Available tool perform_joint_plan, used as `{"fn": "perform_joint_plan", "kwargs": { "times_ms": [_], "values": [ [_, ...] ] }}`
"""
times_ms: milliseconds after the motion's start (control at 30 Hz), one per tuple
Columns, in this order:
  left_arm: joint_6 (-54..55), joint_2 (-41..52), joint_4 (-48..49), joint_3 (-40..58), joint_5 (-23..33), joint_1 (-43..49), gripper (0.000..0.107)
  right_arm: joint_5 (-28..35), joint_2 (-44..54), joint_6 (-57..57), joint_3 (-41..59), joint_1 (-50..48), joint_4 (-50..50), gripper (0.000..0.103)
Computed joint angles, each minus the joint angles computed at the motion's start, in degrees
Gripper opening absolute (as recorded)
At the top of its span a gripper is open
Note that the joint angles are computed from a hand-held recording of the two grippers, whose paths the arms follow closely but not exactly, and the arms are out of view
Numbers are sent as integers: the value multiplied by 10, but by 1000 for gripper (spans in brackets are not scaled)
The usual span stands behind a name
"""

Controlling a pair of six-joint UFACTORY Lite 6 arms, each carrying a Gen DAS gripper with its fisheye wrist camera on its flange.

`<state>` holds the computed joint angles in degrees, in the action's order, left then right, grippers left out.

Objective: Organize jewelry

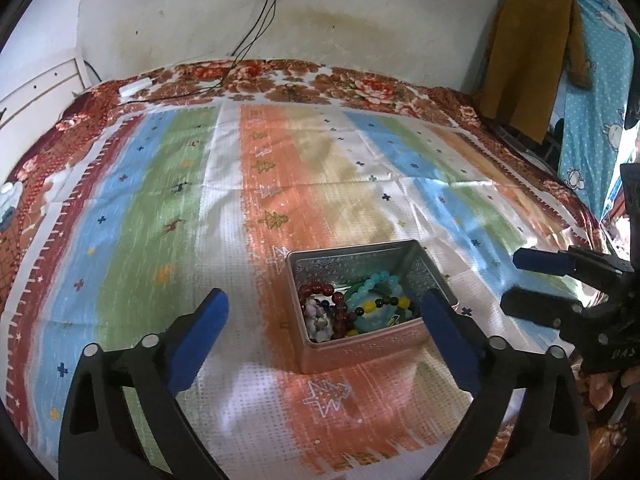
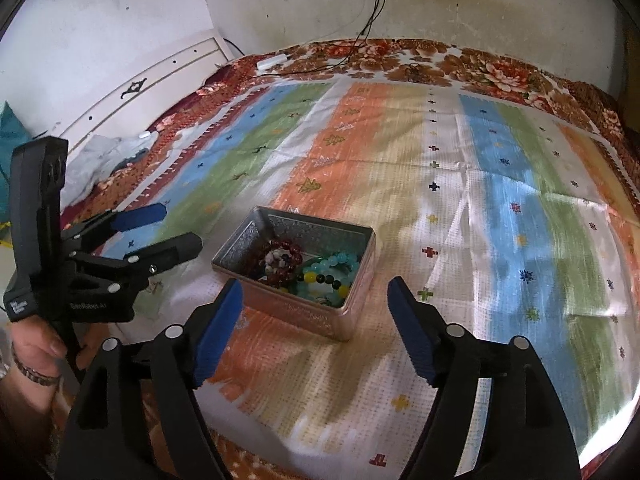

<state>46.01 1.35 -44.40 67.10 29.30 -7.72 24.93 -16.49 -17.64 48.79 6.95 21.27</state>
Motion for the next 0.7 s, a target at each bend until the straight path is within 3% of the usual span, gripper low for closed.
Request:
{"fn": "perform_joint_plan", "kwargs": {
  "times_ms": [233, 467, 700],
  "values": [
    [6, -28, 9, -25, -29, -15, 97, -3, -41, -1, -37, -7, 5, 89],
    [-25, -60, 43, -50, -68, -28, 97, -9, -63, -7, -55, -10, 13, 91],
    [41, -61, -9, -48, -50, -25, 97, -5, -55, -17, -51, -20, 27, 91]
  ]
}}
